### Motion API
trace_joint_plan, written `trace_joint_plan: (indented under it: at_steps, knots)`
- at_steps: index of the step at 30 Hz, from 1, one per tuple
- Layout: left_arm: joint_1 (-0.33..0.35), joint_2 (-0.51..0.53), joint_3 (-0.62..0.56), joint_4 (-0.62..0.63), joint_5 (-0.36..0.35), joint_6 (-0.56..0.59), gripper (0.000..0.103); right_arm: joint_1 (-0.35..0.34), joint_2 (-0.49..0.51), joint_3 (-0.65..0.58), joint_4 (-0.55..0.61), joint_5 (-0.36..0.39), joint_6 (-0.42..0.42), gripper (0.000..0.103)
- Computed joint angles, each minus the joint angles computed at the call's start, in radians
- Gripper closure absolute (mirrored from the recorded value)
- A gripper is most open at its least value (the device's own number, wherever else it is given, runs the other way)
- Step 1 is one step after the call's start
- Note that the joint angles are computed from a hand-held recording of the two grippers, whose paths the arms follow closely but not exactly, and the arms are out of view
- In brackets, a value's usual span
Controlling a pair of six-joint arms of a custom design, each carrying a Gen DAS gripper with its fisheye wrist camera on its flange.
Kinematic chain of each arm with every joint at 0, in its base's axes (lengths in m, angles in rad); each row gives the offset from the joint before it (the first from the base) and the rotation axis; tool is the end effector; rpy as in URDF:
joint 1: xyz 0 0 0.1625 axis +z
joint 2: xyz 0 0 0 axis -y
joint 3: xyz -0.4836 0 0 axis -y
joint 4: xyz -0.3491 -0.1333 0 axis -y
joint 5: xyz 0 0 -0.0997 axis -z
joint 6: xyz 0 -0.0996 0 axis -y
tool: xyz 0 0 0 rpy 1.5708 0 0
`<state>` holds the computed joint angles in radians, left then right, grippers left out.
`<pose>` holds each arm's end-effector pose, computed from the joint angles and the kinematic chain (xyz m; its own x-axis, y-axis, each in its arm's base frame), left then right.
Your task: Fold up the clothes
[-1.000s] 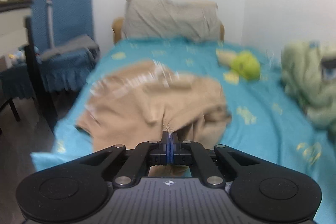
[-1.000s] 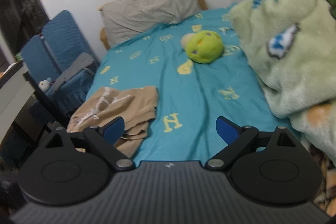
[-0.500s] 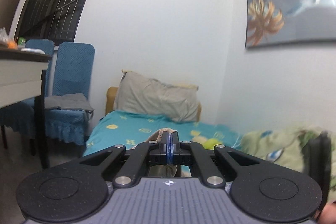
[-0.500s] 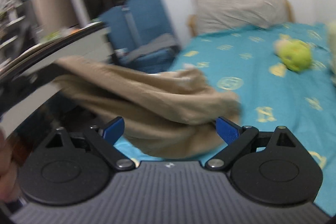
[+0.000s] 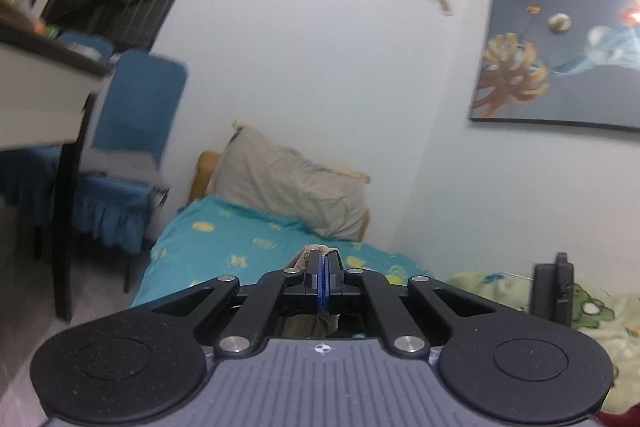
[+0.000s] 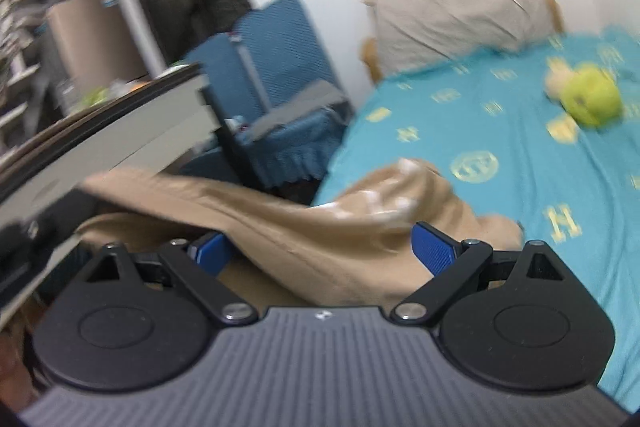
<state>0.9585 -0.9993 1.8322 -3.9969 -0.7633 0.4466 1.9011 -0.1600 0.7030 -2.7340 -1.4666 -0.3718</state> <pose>-0.1556 -0.5787 0.4122 -0.8903 -0.1827 -0.4172 0.4120 0.0672 -0.9087 0.4327 -0.8190 0.0365 -0.7624 -0.6335 0.1323 -0.5806 0.5792 -0.5722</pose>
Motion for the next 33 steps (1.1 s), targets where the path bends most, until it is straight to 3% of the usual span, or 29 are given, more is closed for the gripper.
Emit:
trace_joint_plan:
  at_steps: [3, 6, 7, 10, 13, 15, 16, 18, 22, 24, 28, 33]
  knots:
    - [0.011, -0.013, 0.009, 0.024, -0.021, -0.048, 0.102, -0.002, 0.028, -0.065, -0.009, -0.164, 0.081, 0.008]
    - [0.01, -0.016, 0.02, 0.022, -0.052, -0.042, 0.102, 0.0, 0.101, -0.249, 0.159, -0.346, 0.138, 0.008]
    - [0.009, -0.015, 0.022, 0.03, -0.053, -0.052, 0.102, -0.006, 0.129, -0.322, 0.238, -0.374, 0.167, 0.008]
    - [0.005, -0.009, 0.023, 0.042, -0.047, -0.06, 0.102, -0.022, 0.167, -0.433, 0.403, -0.359, 0.226, 0.008]
    - [-0.005, 0.016, 0.004, 0.02, -0.017, -0.018, 0.102, -0.006, 0.179, -0.434, 0.39, -0.41, 0.101, 0.008]
    - [-0.01, 0.031, -0.009, -0.001, 0.013, 0.001, 0.102, 0.002, 0.224, -0.516, 0.453, -0.438, -0.047, 0.01]
    - [-0.011, 0.036, -0.016, 0.005, 0.03, -0.002, 0.102, 0.006, 0.231, -0.517, 0.458, -0.452, -0.094, 0.026]
    - [-0.011, 0.046, -0.034, 0.03, 0.08, -0.014, 0.102, 0.01, 0.246, -0.534, 0.462, -0.472, -0.123, 0.046]
    - [-0.004, 0.069, -0.072, 0.115, 0.204, -0.054, 0.102, 0.005, 0.181, -0.385, 0.285, -0.429, -0.019, 0.085]
    - [0.004, 0.067, -0.075, 0.194, 0.239, -0.118, 0.101, 0.0, 0.169, -0.37, 0.231, -0.391, 0.019, 0.091]
    - [0.02, 0.06, -0.074, 0.365, 0.271, -0.217, 0.099, -0.019, 0.131, -0.315, 0.18, -0.256, 0.086, 0.093]
    - [0.033, 0.081, -0.085, 0.579, 0.342, -0.29, 0.088, -0.018, 0.089, -0.221, 0.059, -0.178, 0.083, 0.093]
